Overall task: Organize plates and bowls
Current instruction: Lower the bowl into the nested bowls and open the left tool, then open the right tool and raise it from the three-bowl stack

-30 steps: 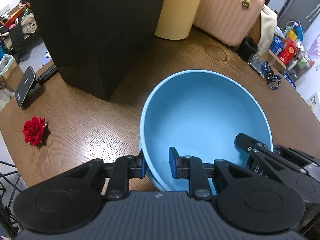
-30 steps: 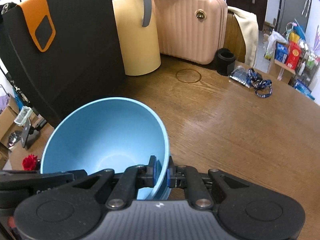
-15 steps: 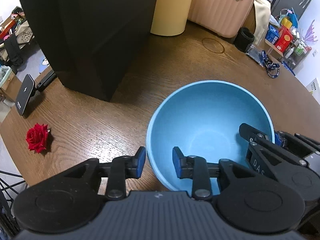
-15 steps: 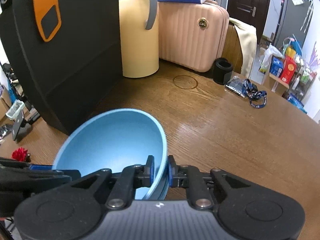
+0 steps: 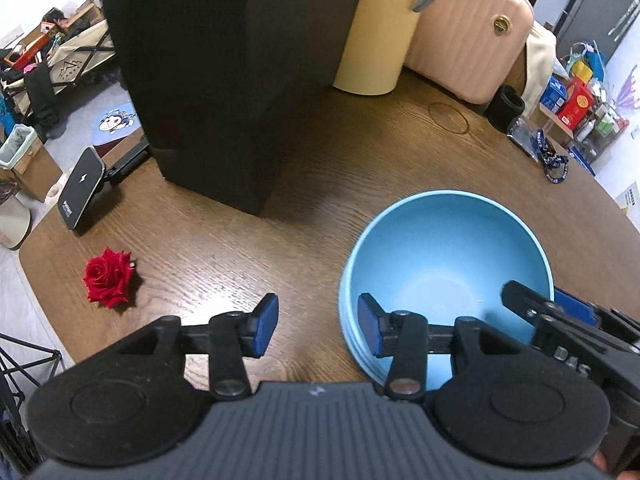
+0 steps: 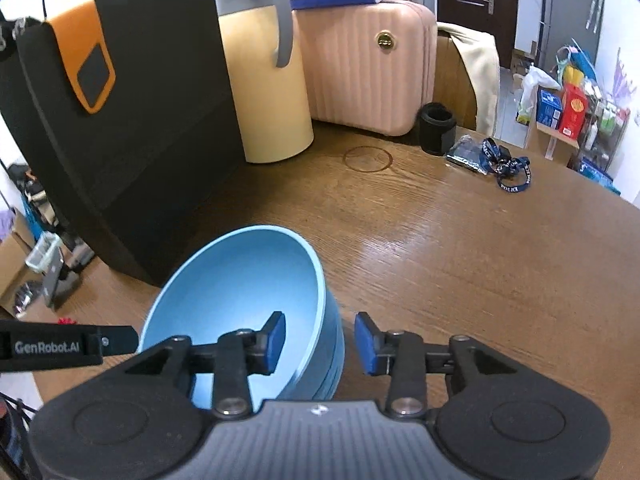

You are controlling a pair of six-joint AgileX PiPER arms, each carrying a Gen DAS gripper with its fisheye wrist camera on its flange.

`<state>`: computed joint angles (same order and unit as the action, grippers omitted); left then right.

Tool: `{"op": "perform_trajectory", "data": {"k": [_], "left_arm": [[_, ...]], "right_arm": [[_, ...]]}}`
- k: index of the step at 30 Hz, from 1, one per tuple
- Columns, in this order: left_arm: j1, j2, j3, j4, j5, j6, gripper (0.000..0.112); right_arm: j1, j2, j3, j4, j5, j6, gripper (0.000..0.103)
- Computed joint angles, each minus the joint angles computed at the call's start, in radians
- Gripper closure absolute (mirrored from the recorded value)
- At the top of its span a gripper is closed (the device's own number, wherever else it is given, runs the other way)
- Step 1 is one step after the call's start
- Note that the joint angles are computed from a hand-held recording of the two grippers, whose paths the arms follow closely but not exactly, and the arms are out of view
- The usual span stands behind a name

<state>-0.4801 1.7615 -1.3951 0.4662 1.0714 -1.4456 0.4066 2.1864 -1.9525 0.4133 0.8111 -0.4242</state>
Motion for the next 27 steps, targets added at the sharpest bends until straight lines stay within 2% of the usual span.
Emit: {"op": "perform_trajectory", "data": {"k": [3, 5, 7, 9, 11, 13, 15, 22, 27], "left_arm": [[-0.005, -0.024, 0.025, 0.004, -0.006, -0.014, 0.063], [-0.012, -0.041, 0.041, 0.013, -0.012, -0.028, 0.053], [-0.025, -0.056, 0.054, 0.03, -0.014, -0.05, 0.044], [-0.04, -0.068, 0.062, 0.051, -0.009, -0.071, 0.035], [-0.056, -0.084, 0.076, 0.072, -0.01, -0.095, 0.022], [-0.077, -0.096, 0.085, 0.096, 0.001, -0.124, 0.013], [-0.097, -0.112, 0.1, 0.117, 0.007, -0.154, 0.009], [-0.149, -0.186, 0.187, 0.128, -0.034, -0.214, 0.009], [-0.23, -0.238, 0.243, 0.151, -0.015, -0.31, 0.009]], "right_arm": [[-0.018, -0.025, 0.026, 0.034, 0.007, -0.013, 0.062], [-0.029, -0.039, 0.036, 0.051, 0.017, -0.021, 0.057], [-0.037, -0.059, 0.054, 0.061, 0.021, -0.03, 0.035], [-0.043, -0.086, 0.085, 0.067, 0.013, -0.042, 0.02], [-0.045, -0.113, 0.117, 0.068, 0.004, -0.052, 0.014], [-0.049, -0.135, 0.141, 0.057, 0.007, -0.045, 0.004], [-0.056, -0.161, 0.174, 0.051, 0.005, -0.044, 0.0], [-0.09, -0.266, 0.316, 0.046, -0.006, -0.035, 0.0], [-0.126, -0.355, 0.447, 0.063, -0.02, -0.062, 0.0]]}}
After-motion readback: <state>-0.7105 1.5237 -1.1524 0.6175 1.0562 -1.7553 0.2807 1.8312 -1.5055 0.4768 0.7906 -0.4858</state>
